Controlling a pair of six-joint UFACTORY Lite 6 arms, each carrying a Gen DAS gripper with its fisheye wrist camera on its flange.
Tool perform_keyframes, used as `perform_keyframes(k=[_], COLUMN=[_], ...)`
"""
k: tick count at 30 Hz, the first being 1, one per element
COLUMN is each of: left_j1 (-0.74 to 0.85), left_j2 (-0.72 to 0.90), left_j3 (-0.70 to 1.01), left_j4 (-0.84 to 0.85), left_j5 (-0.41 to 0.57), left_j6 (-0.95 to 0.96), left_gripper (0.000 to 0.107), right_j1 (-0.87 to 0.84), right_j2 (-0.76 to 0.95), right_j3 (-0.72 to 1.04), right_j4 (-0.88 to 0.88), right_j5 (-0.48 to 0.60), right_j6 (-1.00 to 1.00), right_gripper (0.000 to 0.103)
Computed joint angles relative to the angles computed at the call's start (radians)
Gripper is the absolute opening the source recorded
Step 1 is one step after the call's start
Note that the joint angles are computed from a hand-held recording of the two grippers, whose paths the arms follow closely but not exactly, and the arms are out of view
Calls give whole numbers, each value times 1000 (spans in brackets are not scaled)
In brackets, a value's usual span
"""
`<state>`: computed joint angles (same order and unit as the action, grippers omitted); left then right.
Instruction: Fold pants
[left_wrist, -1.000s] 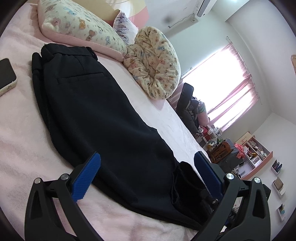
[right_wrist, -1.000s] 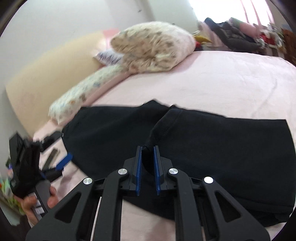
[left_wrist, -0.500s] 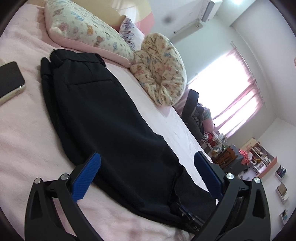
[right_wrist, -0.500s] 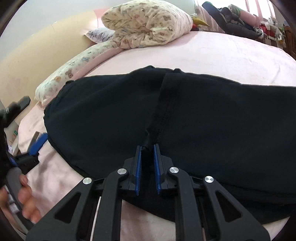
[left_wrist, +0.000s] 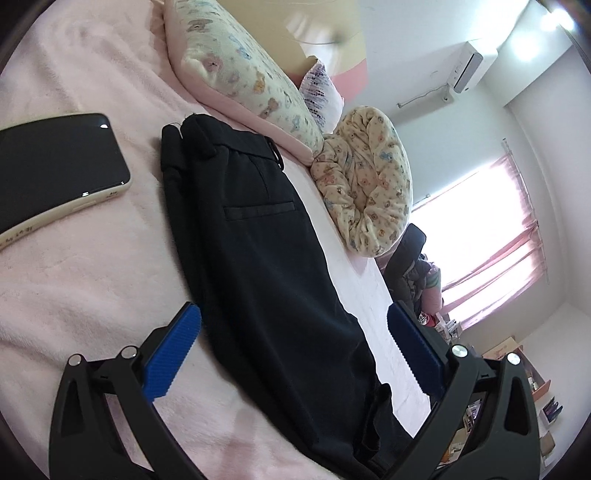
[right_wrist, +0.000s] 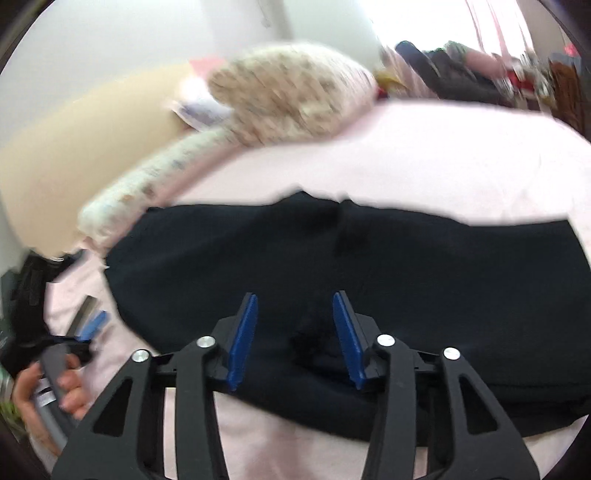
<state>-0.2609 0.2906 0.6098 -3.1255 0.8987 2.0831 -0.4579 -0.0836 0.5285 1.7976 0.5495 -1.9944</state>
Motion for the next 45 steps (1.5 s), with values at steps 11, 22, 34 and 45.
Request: perform_keyframes(k=[11,22,34,45], left_j1=[197,364,363,354], left_j2=[70,142,398,442], left_j3=[59,370,740,780], left_j4=[445,1151,1402,1319], left_j5=[99,-265,-305,-311], left_j6=[-255,-989,-1180,-1083], left_gripper=[101,101,101,57], right_j1=[-591,-1059,-1043,-1031], right_j2=[-89,476,549,529], right_j3=[-30,379,447,414], right_j4=[-488,-717,-770,-814], right_j5=[603,961,1069,1022], right_j6=[105,18,63,60], right_gripper=[65,75,77,81])
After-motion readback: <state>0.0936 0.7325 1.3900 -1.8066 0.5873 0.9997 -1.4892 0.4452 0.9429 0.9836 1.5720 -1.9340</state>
